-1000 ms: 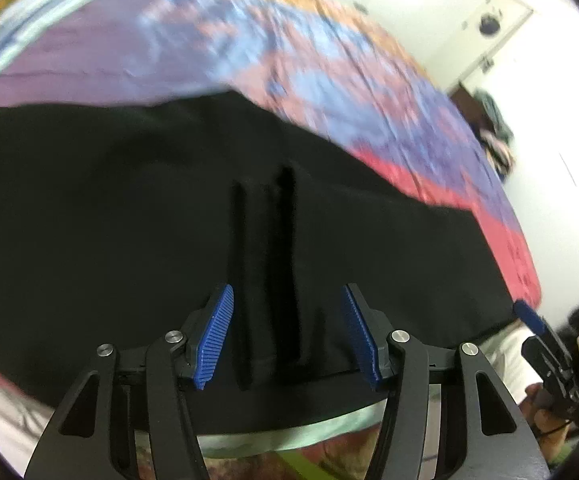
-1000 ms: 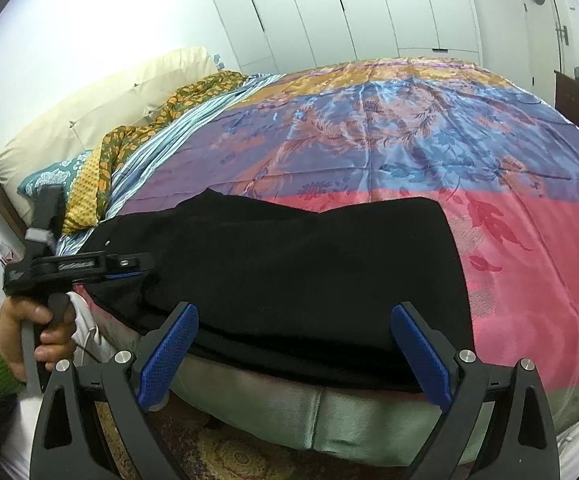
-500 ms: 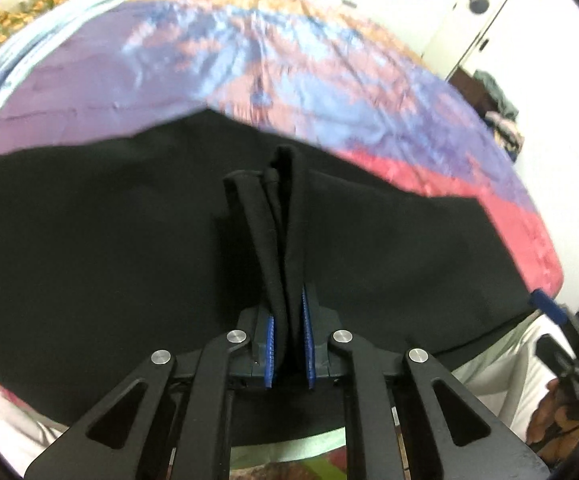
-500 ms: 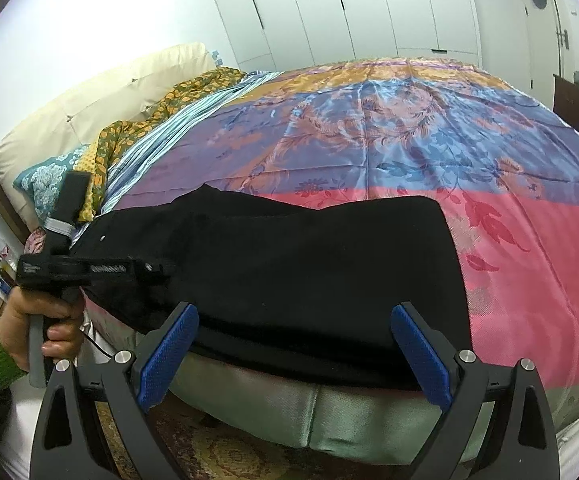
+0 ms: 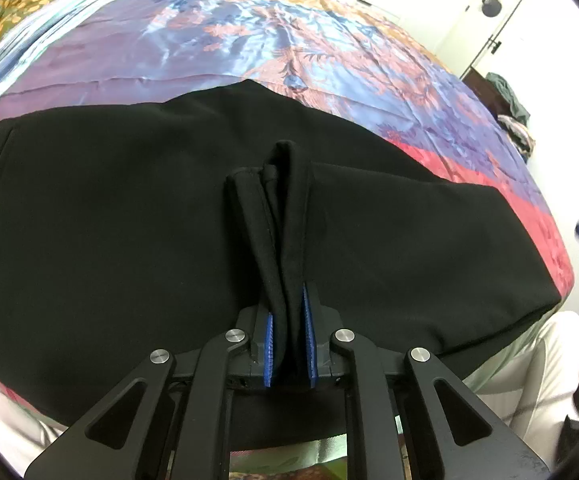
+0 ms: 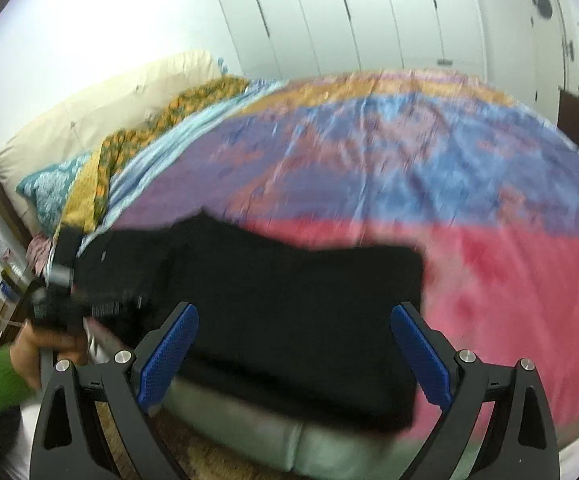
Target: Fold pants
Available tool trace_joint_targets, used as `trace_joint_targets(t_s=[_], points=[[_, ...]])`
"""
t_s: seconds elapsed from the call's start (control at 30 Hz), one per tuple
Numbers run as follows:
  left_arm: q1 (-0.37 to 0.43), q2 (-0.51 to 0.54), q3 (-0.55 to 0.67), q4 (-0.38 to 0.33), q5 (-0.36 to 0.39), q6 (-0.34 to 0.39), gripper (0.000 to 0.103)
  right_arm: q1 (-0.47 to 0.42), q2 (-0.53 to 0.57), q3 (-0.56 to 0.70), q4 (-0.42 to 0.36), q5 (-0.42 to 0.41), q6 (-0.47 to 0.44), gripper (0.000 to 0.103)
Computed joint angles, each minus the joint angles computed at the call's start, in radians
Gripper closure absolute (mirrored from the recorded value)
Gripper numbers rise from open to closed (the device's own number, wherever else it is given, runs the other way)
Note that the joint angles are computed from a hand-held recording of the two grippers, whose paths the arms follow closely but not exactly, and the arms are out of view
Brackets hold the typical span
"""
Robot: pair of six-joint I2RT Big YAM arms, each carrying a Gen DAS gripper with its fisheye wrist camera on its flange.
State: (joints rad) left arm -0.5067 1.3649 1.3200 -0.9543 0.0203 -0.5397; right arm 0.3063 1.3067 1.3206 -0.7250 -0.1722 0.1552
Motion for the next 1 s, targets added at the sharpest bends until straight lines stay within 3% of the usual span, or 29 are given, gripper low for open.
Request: trace_joint_targets(t_s=[0.23,0.3,0.4,0.5,0.6,0.87,0.93,1.0], points=[[0.001,-0.009,-0.009,-0.001,-0.006,0.012,0.091,-0.009,0.049,0.032,-0.002,-0.031,-0.073,0.006],[0.0,-0.01,-0.009,-0.002,-0.007,0.013,0.091,-0.008,0.062,0.001,-0.033,-0.046,-0.077,0.006],[-0.001,-0.009,-0.008,-0.003,-0.008,0.015,0.09,-0.013,0.121,-0.014,-0.155,-0.036,-0.069,0.006],[-0.006,-0.006,-0.006,-0.007,-0.019,0.022,0.09,-0.038,0.108,-0.052,-0.119,-0.072,-0.047,0.006],[-0.007,-0.006,-0.005,-0.008,-0.021,0.022,0.09,-0.053,0.125,-0.001,-0.167,-0.088,-0.02,0.006],[-0.008,-0.005,-0.004,-0.01,-0.024,0.026,0.09,-0.066,0.178,0.179,-0.158,-0.148,-0.008,0.006],[-0.006,-0.006,-0.007,-0.007,-0.02,0.026,0.09,-0.072,0.233,0.218,-0.196,-0.167,-0.003,0.006],[-0.004,-0.007,-0.008,-0.006,-0.016,0.026,0.09,-0.081,0.332,0.273,-0.328,-0.143,0.023,0.006]])
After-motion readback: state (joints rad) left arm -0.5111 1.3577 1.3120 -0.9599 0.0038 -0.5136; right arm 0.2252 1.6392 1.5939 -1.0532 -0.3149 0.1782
